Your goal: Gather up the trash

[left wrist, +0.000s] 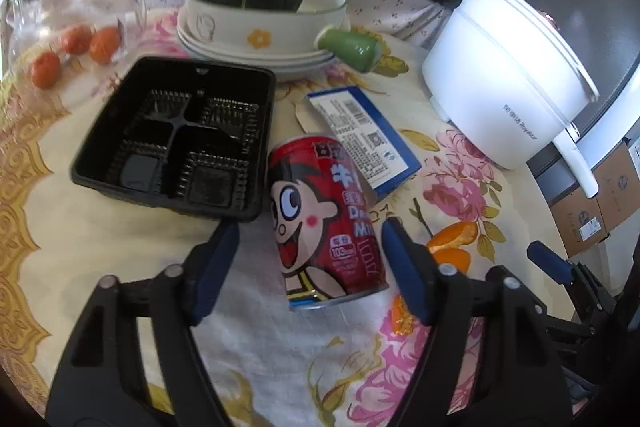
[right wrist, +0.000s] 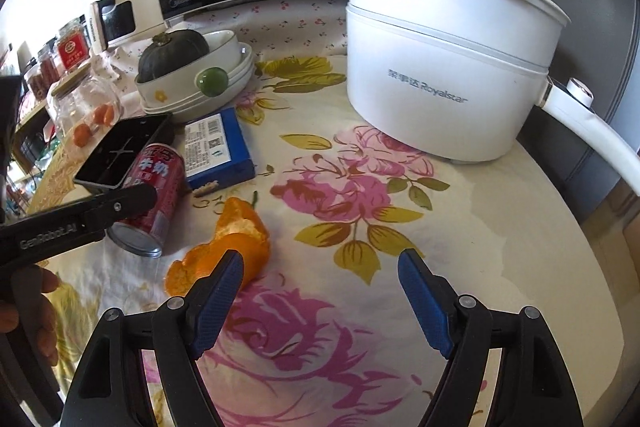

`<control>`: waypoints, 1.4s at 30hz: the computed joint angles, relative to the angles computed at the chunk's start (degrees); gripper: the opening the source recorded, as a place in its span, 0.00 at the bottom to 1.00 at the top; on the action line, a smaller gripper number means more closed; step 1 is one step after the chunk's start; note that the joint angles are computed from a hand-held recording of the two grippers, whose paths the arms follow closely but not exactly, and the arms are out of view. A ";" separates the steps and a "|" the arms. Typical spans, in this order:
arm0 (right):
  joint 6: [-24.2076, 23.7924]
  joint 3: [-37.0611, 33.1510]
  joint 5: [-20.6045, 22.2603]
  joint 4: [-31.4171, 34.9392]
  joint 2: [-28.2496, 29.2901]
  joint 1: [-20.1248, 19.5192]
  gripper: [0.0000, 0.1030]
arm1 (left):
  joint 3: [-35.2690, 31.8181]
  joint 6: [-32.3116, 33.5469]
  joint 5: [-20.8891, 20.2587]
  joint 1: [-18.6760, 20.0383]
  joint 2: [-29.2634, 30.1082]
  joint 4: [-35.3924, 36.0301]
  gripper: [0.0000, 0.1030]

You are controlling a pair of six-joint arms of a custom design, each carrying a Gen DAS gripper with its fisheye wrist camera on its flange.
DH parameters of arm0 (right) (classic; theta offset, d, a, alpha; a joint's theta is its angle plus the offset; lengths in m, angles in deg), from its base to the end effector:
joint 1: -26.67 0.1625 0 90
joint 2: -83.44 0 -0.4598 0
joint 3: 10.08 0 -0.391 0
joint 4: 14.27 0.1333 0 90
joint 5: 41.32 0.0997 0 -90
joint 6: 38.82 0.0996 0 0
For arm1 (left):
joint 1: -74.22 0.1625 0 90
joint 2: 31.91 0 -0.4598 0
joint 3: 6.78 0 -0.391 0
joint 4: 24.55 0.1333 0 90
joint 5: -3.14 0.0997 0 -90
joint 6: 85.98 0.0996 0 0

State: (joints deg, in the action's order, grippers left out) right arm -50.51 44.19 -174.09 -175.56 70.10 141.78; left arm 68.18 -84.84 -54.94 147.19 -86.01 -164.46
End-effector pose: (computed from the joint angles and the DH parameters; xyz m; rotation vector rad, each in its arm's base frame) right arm 0.4269 -0.7561 -0.0003 0.5072 -2.3193 0.7442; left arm -0.0457 -0.7842 0.3702 0.2169 2.5580 -0.7581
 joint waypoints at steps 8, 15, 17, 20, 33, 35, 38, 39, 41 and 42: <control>0.86 0.06 0.73 0.46 -0.02 -0.15 0.79 | 1.69 -1.44 -0.13 -0.08 -1.35 2.01 0.53; 2.21 -3.28 2.34 3.21 2.13 0.01 0.79 | 6.08 0.68 3.09 -0.46 -5.86 2.93 0.53; 2.85 -5.04 2.75 4.56 3.34 0.11 0.79 | 6.94 -0.24 2.61 -0.15 -7.29 4.62 0.53; 3.90 -8.02 2.89 6.49 5.37 0.25 0.79 | 7.31 -1.16 1.01 0.54 -8.29 5.83 0.53; -1.34 -12.91 0.51 7.90 9.04 1.62 0.27 | 8.03 2.59 2.96 -0.10 -7.68 3.22 0.53; -1.89 -10.70 0.29 8.02 7.71 1.92 0.25 | 8.82 2.25 3.03 -0.57 -8.30 3.34 0.53; -3.23 -6.26 -0.37 6.02 5.36 2.51 0.22 | 10.45 1.73 3.23 -1.43 -9.61 3.01 0.53; -3.32 -5.39 -0.39 5.80 4.83 2.60 0.21 | 10.92 1.48 3.16 -1.69 -10.03 2.94 0.53; -3.22 -2.51 -0.49 4.85 3.05 2.98 0.20 | 12.02 0.91 3.05 -2.44 -11.14 3.33 0.53; -3.09 -1.22 -0.49 4.38 2.21 3.13 0.20 | 12.68 0.82 3.06 -2.83 -11.65 3.33 0.53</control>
State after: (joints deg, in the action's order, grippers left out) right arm -53.60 42.97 -174.58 -171.18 72.31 144.91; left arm 80.85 -84.02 -51.88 144.36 -97.67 -161.14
